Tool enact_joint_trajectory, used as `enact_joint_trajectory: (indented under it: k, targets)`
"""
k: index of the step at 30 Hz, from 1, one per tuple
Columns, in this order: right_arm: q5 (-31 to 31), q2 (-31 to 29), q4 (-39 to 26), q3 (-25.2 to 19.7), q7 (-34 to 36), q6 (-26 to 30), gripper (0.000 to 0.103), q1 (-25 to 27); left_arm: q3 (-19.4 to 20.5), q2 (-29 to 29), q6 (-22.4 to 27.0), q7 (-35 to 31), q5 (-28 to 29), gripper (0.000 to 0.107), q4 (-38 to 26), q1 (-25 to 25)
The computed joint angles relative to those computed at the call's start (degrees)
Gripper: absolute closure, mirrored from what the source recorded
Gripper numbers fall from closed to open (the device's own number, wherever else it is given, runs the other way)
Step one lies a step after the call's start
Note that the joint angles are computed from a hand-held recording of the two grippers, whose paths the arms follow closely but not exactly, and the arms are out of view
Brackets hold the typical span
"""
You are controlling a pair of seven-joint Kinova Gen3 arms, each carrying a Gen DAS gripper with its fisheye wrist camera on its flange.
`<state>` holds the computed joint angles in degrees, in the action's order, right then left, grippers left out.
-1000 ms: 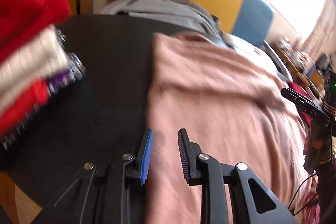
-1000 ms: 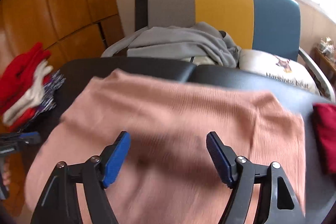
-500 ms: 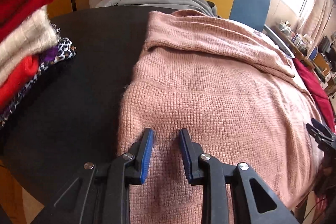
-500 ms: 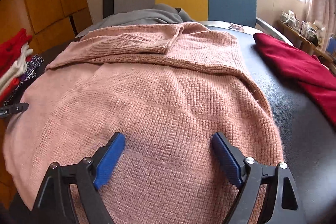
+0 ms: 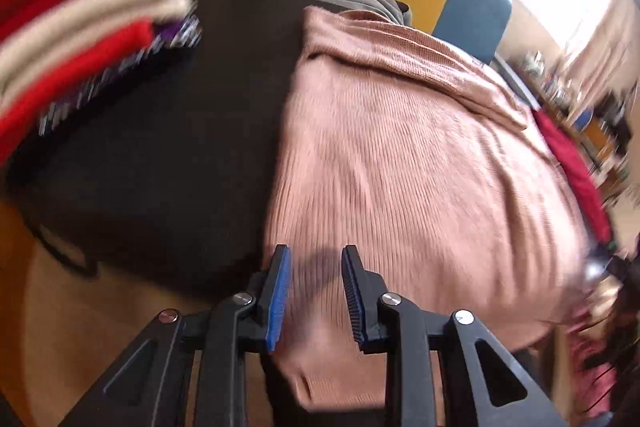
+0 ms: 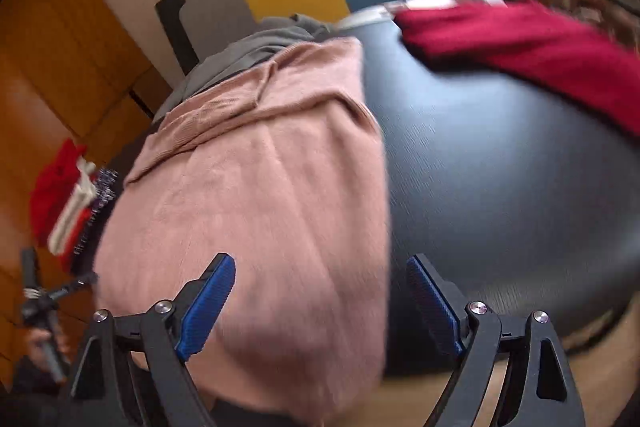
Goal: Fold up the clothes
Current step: 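Grasp the sweater hem with both tools and lift it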
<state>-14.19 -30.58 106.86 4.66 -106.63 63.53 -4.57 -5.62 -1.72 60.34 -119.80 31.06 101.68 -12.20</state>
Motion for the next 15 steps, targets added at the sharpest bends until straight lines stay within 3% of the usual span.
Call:
enact_joint_trajectory:
  k: [4, 7, 9, 12, 15]
  targets:
    - [-5.1, -3.2, 4.0, 4.6, -0.2, 4.8, 0.015, -1.6, -2.5, -1.2, 4.3, -3.6, 3.4, 0.081, 3.0, -2.2]
    - [-7.7, -2.8, 8.0, 5.3, -0.6, 2.5, 0.018, -1.3, -2.6, 0.1, 6.8, -4.3, 3.5, 0.08, 4.0, -2.9]
    - [-9.9, -1.3, 9.9, 6.6, 0.9, 0.8, 0.031, -2.5, -2.6, 1.1, 8.3, -5.2, 4.0, 0.079, 4.7, -3.5]
    - [-11.6, 2.2, 10.9, 7.0, 4.0, -0.7, 0.041, -3.6, -2.1, 2.2, 8.8, -6.3, 5.6, 0.075, 5.8, -4.4]
    - [-14.4, 4.2, 11.9, 8.4, 8.4, -1.6, 0.041, -4.2, -1.6, 2.7, 8.7, -7.2, 6.9, 0.075, 6.2, -4.7]
